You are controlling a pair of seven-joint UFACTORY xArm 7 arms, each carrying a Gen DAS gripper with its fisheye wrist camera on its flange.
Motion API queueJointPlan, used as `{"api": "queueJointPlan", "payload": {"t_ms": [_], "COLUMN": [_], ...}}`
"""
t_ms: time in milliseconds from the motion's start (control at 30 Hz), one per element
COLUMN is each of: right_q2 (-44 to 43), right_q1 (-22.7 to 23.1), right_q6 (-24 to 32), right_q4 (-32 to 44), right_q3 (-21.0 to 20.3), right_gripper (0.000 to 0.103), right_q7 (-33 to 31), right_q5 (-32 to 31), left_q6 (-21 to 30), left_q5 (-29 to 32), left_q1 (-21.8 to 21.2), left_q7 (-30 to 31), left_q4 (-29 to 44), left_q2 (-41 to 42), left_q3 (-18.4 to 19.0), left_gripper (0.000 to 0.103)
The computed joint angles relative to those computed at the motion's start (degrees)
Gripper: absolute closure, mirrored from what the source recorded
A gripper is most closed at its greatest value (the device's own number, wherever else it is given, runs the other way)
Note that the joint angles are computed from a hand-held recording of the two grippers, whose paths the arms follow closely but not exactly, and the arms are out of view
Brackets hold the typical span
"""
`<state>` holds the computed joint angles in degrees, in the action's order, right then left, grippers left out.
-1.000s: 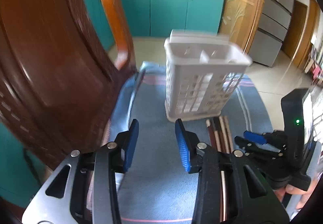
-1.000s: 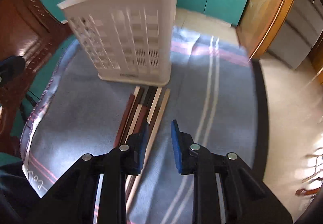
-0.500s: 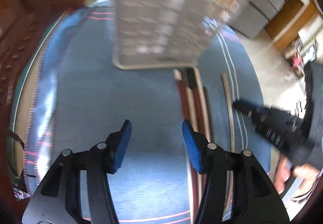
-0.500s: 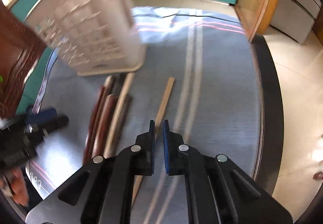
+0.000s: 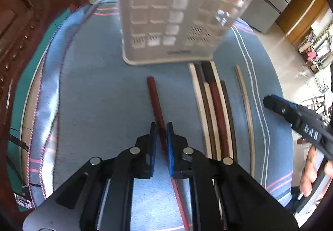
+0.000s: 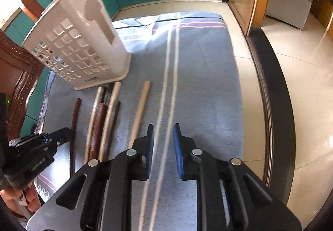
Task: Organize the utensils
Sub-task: 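Grasp the dark red stick with the left tool while the right tool grasps a light wooden stick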
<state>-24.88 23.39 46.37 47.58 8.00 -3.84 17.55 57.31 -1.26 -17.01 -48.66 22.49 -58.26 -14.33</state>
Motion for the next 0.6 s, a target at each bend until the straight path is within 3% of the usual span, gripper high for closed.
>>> {"api": "queueJointPlan", "payload": {"t_ms": [167,300,500,533,600], "right_q2": [1.3,5.1,7.3,7.3,7.3], "right_q1": [1.8,0.2,0.4,0.6,1.8], "right_q6": [-1.2,-1.1,-1.8,-1.9,-2.5], "right_q4": [0.9,3.2,4.5,4.4,4.1], "right_q3": [1.9,5.7,7.1,7.2,6.2], "right_gripper": [0.078,0.078,0.077,0.08,0.093], "right_q7": [0.5,6.8,12.1,12.2,10.8], "right_q5": [0.4,-7.2,-14.8,-15.7,-14.4], "left_q6": [0.2,0.1,-1.4,-1.5,-1.2], "left_q5": [1.3,3.6,6.7,7.2,7.3], "left_q1": [1.5,2.3,3.1,3.1,2.6], "left_q7": [-1.1,-2.5,-4.4,-4.6,-5.6], "left_q4": [1.3,3.5,7.2,7.8,7.8], "left_q2": [2.6,6.8,13.1,14.0,13.5], "left_q3": [-1.1,-2.7,-3.7,-3.7,-3.7], "left_gripper": [0.076,0.076,0.072,0.073,0.094]}}
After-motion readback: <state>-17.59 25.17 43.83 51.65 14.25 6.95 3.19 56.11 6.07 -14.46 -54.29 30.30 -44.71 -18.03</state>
